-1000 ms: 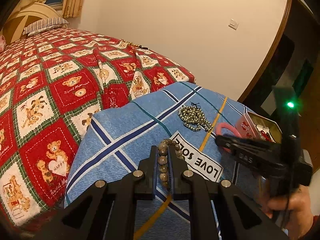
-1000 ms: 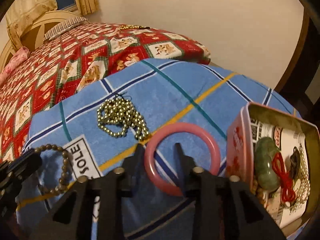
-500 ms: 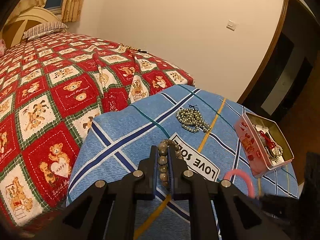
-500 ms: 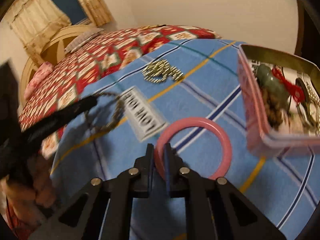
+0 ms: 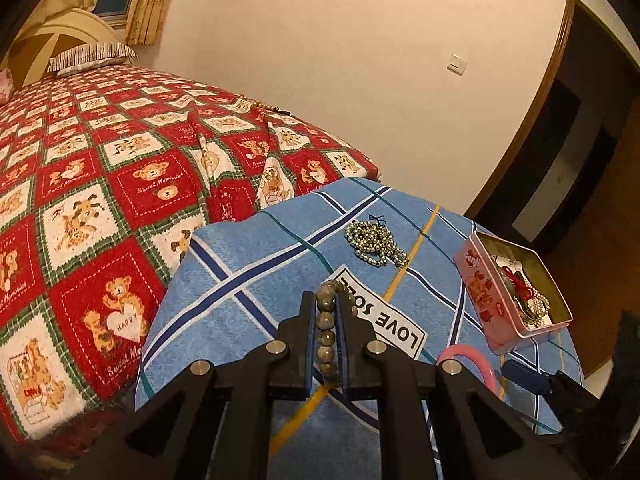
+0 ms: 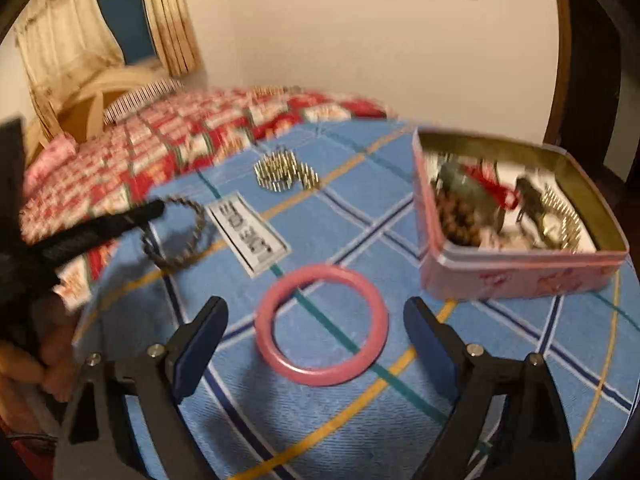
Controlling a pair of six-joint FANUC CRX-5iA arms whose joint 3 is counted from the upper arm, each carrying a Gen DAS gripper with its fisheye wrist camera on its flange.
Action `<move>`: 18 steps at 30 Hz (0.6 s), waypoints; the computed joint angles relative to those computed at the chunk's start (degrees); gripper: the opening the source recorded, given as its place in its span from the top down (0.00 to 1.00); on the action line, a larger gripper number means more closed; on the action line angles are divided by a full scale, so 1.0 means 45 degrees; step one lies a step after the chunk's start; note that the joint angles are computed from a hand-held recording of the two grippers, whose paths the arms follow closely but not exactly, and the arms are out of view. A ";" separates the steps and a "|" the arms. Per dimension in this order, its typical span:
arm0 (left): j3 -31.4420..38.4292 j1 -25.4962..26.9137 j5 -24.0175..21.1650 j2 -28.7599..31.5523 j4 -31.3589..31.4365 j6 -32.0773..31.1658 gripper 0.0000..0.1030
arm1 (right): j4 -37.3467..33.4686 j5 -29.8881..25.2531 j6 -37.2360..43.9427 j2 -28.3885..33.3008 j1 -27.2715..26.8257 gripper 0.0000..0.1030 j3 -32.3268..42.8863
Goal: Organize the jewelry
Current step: 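Grasp the pink bangle with the right tool while the left tool holds the bead bracelet, then carry the pink bangle and bead bracelet toward the pink tin with both tools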
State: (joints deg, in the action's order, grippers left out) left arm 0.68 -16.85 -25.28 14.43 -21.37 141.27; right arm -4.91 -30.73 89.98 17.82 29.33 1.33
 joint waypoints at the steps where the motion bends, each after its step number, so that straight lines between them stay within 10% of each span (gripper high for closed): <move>1: 0.0010 -0.0027 -0.0029 -0.0004 -0.0043 0.0037 0.92 | 0.0805 0.0024 -0.0640 0.0213 0.0182 0.11 -0.0015; 9: 0.0142 -0.0290 -0.0251 -0.0030 -0.0492 0.0186 0.92 | 0.2189 -0.0750 -0.1308 0.0721 0.0446 0.18 0.0245; 18: -0.0854 -0.0008 0.1325 -0.0619 -0.0178 0.0159 0.92 | -0.1214 -0.1081 0.1466 0.0255 -0.0414 0.19 0.0607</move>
